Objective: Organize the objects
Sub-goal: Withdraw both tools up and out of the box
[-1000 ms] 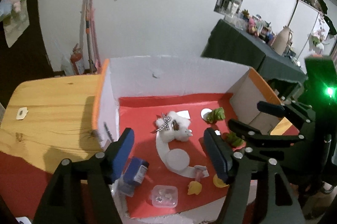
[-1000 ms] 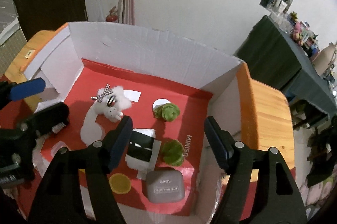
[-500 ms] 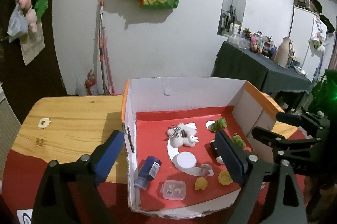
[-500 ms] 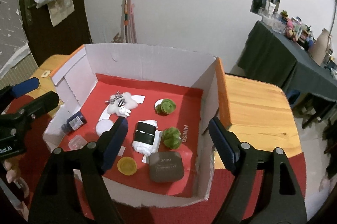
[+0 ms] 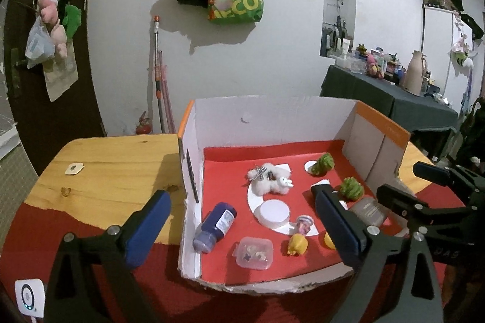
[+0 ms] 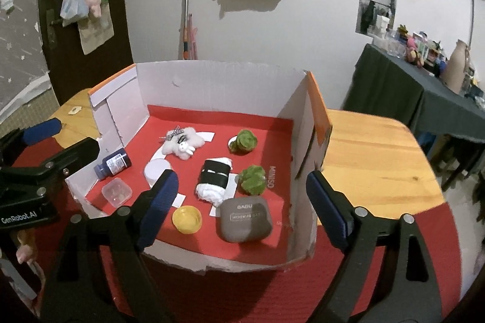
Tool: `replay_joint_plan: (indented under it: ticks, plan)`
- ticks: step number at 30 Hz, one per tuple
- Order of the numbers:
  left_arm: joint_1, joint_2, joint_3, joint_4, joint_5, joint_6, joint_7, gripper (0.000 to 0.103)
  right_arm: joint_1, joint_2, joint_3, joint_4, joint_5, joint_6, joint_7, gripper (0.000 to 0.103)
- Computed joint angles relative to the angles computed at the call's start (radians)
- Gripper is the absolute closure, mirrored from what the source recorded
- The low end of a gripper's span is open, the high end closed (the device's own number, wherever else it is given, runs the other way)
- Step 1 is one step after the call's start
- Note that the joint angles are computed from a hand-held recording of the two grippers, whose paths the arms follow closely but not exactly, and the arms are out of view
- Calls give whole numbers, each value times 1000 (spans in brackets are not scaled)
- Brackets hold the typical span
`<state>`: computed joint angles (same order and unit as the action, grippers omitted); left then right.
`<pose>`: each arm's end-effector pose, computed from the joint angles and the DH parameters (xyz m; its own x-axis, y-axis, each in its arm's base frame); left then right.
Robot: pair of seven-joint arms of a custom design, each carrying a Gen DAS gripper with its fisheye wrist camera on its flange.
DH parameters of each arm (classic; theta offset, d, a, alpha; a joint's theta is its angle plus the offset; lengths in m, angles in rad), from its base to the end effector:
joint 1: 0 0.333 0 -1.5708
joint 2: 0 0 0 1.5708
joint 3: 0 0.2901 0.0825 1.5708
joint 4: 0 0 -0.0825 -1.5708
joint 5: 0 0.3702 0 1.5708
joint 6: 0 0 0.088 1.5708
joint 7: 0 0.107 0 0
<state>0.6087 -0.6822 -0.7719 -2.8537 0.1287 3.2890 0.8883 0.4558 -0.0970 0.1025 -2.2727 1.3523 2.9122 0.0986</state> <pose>0.3863 -0.0745 0.4249 0.2518 -0.9675 0.0227 -0.5008 -0.1503 -0.8524 0.4683 0.2227 0.4277 0.7251 -0.6882 -0.0255 -0.4259 -0.4190 -0.8019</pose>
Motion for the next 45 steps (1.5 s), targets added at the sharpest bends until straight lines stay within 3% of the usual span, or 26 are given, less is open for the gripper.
replay_joint_plan:
  ticks: [4, 14, 26, 45]
  plan:
    - [54, -1, -73, -15, -11, 42, -12, 5, 1, 16, 2, 4, 80, 23, -71, 17]
    - [142, 31, -177, -2, -49, 50, -22, 5, -16, 51, 19, 15, 76, 39, -70, 17]
    - [185, 40, -216, 16, -32, 37, -55, 5, -11, 59, 35, 22, 182, 95, -191, 16]
    - [195, -19, -234, 4, -5, 37, -101, 4, -16, 51, 35, 16, 222, 78, -224, 15]
